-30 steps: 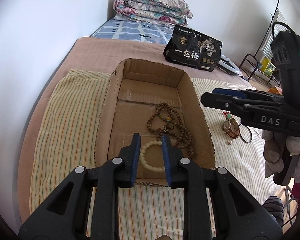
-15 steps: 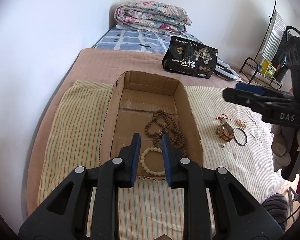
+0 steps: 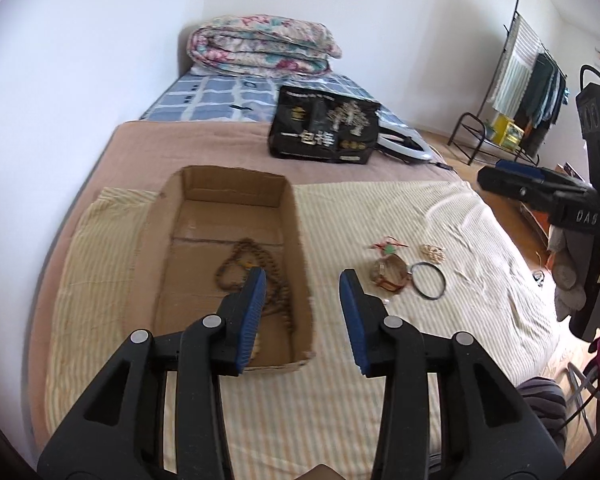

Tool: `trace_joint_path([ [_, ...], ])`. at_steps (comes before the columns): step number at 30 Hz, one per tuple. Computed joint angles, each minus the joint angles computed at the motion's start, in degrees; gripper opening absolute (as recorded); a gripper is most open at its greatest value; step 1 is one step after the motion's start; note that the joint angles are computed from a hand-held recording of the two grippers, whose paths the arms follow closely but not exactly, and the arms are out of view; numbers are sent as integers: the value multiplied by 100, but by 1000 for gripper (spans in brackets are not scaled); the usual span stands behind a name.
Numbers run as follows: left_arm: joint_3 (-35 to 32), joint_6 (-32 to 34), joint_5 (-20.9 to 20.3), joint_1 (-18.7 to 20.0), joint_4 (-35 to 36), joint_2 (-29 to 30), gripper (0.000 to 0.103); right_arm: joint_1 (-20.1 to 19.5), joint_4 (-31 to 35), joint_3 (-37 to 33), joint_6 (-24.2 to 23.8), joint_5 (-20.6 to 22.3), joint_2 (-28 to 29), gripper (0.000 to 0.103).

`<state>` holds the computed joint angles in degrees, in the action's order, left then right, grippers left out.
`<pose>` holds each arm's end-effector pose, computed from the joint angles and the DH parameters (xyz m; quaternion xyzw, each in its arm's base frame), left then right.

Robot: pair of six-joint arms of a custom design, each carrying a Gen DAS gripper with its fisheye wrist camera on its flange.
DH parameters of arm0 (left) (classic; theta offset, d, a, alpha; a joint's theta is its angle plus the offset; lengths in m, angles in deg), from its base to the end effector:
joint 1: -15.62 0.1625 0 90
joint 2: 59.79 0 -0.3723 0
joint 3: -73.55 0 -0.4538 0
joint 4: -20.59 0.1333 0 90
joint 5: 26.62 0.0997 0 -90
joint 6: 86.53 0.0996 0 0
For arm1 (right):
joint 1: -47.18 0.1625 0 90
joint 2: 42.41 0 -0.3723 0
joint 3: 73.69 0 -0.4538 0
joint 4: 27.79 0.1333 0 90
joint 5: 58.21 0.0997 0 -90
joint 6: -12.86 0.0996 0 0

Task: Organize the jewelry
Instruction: 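Move both tools back from the box toward the remaining jewelry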

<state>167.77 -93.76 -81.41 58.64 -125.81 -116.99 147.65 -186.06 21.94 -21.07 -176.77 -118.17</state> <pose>-0.3707 -0.6068 0.1585 0.2715 0.9009 -0.2787 0.1923 0.2024 -0.6236 0.3856 0.2404 -0.8566 0.3432 0.3010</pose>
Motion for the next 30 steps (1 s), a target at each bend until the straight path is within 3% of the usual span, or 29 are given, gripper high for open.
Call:
trace_joint_path([
  [8, -371, -126, -156, -97, 145, 549, 39, -390, -55, 316, -107, -20, -643, 96],
  [18, -1191, -229, -402, -58, 486, 1456, 39, -953, -38, 869, -570, -6, -1194, 96],
  [30, -2060, -272, -511, 79, 1057, 2326, 38, -1421, 29, 1249, -714, 242, -1224, 94],
])
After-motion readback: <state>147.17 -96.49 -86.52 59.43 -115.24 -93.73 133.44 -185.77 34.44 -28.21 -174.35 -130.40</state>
